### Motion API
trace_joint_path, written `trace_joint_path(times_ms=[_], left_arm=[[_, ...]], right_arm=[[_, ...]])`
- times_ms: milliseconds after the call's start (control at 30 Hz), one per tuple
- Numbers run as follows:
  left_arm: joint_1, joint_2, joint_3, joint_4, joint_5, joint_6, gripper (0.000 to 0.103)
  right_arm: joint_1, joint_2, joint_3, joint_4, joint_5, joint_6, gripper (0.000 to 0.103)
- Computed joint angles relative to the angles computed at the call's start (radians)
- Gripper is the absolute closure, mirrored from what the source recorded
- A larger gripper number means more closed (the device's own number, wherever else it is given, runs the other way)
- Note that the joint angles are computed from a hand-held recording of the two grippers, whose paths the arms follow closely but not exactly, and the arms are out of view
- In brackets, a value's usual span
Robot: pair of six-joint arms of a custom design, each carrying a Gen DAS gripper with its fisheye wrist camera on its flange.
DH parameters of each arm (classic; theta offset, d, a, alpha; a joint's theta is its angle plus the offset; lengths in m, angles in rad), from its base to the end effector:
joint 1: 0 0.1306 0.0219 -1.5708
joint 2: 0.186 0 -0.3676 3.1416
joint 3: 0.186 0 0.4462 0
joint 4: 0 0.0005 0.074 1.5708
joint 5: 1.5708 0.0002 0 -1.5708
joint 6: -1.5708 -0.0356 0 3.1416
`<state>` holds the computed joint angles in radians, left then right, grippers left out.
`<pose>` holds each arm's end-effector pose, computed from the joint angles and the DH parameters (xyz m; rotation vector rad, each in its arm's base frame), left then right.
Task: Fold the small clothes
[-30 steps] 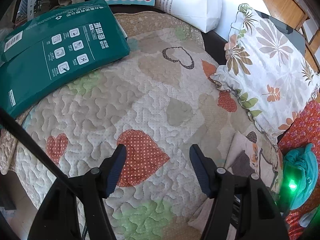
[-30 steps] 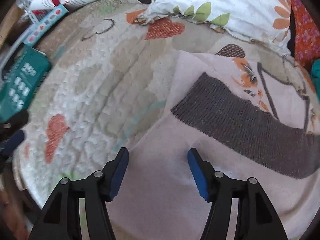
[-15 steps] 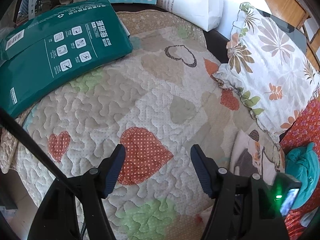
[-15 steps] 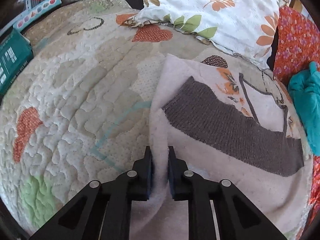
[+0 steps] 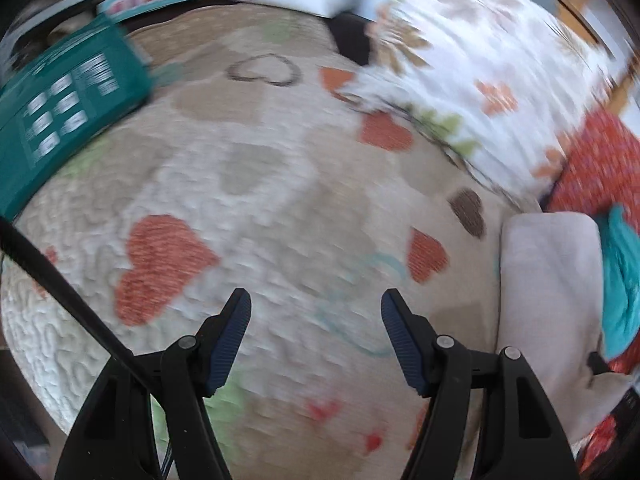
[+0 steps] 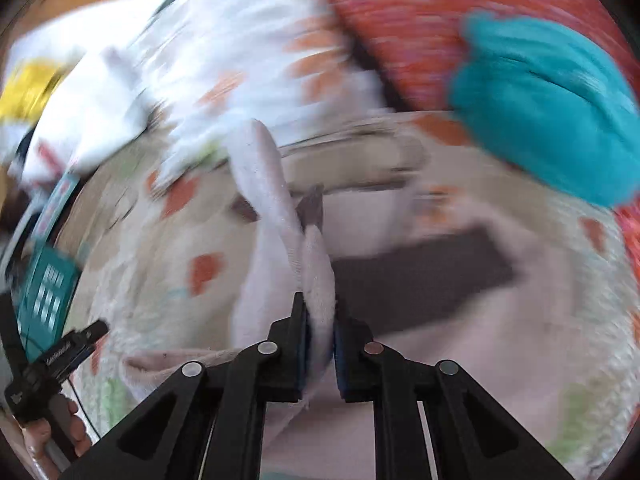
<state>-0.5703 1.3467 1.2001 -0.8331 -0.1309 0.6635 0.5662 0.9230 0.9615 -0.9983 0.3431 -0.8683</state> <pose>0.4316 -0.2719 0.3419 -0.1708 2.5631 -0.3151 0.3152 0.1855 0.3887 0.5025 2.4092 0.1885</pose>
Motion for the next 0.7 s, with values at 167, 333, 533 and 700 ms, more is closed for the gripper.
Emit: trace_joint_path(times_ms=[167,333,533,700], left_arm=[[-0.103,0.068,0.053,0.002,-0.014,-0.075,0.037],[-0.179,0.121,0.089,0.004,-0.011,-0.133,0.037],[-0.211,0.154,0.116,-0.003,-0.016,-0.165,0.037],[-0.202,0.158,0.12,0.002,0.025,-0.138,0.036]], right_arm=[[-0.181,-0.226,-0.215,-0.135,-0.025,-0.082,0.096],[-0.258,-0.377,-0.346,-0.055,-0.181,-0.097,0.095],[-0.271,-0.515,-0.379,-0.003,-0.226,-0.131,0.041],[-0.227,-0.497,-0.378,-0.005,-0.243,-0.143,0.038]])
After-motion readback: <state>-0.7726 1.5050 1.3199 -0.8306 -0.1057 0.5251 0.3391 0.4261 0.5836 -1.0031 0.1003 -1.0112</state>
